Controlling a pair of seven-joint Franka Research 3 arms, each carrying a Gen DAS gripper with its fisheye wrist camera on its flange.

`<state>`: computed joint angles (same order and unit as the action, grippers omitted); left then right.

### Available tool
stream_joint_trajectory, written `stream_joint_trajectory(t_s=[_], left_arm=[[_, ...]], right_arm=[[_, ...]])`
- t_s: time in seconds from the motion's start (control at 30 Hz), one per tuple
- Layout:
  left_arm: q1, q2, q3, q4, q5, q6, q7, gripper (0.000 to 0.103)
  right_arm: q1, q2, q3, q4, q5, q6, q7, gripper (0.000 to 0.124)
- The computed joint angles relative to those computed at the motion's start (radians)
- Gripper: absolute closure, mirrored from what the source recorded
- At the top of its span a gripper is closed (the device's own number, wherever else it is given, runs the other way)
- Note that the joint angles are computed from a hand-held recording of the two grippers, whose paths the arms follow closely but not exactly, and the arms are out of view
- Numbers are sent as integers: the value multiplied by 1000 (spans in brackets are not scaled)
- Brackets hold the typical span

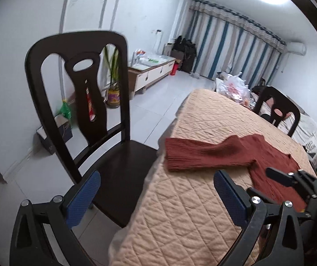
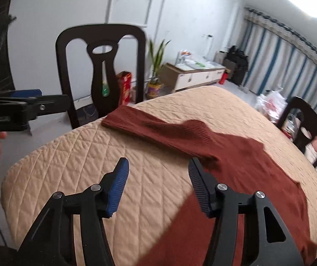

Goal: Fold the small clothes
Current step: 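Reach the right gripper to a sweater sleeve cuff and close on it, then carry the held sleeve with the right gripper across the sweater body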

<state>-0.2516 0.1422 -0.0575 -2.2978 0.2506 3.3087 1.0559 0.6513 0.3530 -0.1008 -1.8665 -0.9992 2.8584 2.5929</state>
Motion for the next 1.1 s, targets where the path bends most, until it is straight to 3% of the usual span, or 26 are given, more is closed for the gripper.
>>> stream_joint_trajectory(t_s=[0.1, 0.27, 0.43, 0.6, 0.77, 0.87, 0.97, 1.03, 1.1], left_arm=[[173, 27, -160, 26, 21, -22, -25, 0], [177, 57, -149, 58, 31, -34, -39, 0], [270, 87, -242, 90, 23, -64, -21, 0], [337, 106, -317, 110, -1, -81, 18, 0], [347, 120, -333, 130, -31, -100, 42, 0], [367, 129, -359, 142, -60, -116, 66, 0], [392, 133, -392, 148, -96, -124, 91, 0], [421, 139, -426, 153, -121, -126, 116, 0], [414, 138, -421, 157, -134, -124, 123, 0]], right_arm=[[-42, 71, 49, 70, 125, 20, -171, 67], [-66, 179, 88, 193, 273, 9, -407, 67], [-85, 271, 113, 311, 425, -51, -567, 67], [-53, 318, 86, 383, 507, -81, -647, 67], [-6, 344, 31, 423, 570, -80, -671, 69], [-16, 362, 46, 447, 644, -82, -727, 94], [15, 360, 3, 442, 677, -72, -716, 108], [6, 347, 7, 420, 715, -54, -718, 113], [-8, 324, 14, 385, 762, -25, -711, 117]])
